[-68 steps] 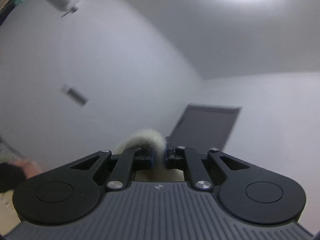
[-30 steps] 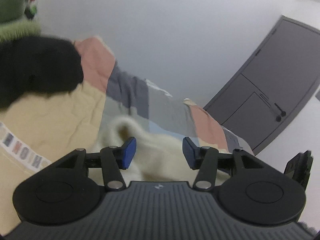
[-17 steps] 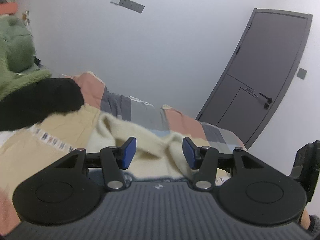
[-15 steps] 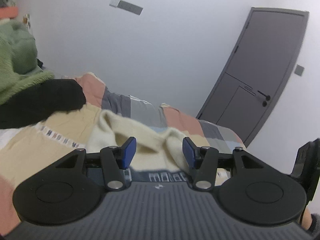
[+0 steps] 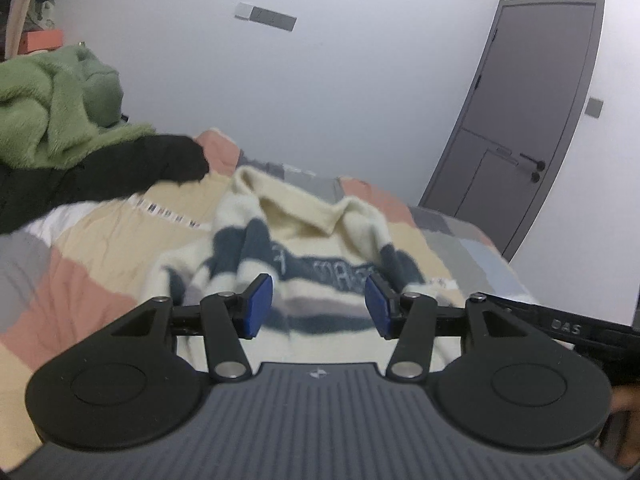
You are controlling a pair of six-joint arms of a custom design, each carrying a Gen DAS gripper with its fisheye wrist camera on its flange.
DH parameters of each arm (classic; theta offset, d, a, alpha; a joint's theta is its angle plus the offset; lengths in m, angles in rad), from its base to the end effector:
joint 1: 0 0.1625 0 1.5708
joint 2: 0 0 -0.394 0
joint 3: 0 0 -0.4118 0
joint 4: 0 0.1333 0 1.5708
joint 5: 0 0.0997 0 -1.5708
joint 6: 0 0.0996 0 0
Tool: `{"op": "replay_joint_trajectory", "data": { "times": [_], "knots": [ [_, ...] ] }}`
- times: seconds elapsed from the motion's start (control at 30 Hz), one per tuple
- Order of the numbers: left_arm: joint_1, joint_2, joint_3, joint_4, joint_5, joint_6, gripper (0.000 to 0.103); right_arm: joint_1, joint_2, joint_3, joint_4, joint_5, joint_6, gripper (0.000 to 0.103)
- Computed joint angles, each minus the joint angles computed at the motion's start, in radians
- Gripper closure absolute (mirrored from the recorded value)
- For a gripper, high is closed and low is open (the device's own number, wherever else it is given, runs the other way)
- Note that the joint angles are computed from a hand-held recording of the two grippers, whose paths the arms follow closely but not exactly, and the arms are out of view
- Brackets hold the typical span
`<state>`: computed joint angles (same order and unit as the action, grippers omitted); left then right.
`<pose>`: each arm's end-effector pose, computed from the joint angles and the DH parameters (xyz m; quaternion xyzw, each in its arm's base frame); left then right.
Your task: Fold large clothes
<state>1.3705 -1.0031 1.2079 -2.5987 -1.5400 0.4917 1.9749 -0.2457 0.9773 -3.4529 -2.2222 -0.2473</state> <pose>-0.0167 -0.7679 0.4164 0.3050 0.8642 -0.3937 0.0720 0.3822 -0.7084 0.0419 0.0894 -0.8089 0.5349 0.2273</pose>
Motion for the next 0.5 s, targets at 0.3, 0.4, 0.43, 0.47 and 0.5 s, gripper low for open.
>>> {"op": "replay_joint_trajectory", "data": {
  "times": [0.3,0.4,0.43,0.47,0.5],
  "knots": [
    [0.063,0.058,-0.012,0.095,0.043,-0.071,0.046,-0.020,0.033,0.018,0.016,-0.069,0.054,0.056],
    [0.071,0.072,-0.027,0.139,0.053,-0.060,0.046,-0.025,0.059,-0.032,0.024,-0.144,0.084,0.032],
    [0.072,0.077,-0.033,0.153,0.058,-0.056,0.046,-0.027,0.067,-0.046,0.009,-0.173,0.090,0.026],
    [0.072,0.083,-0.041,0.166,0.062,-0.052,0.046,-0.029,0.067,-0.045,-0.004,-0.187,0.100,0.027],
    [0.072,0.088,-0.045,0.172,0.066,-0.046,0.046,-0.033,0.063,-0.041,-0.009,-0.203,0.114,0.028]
  ]
}}
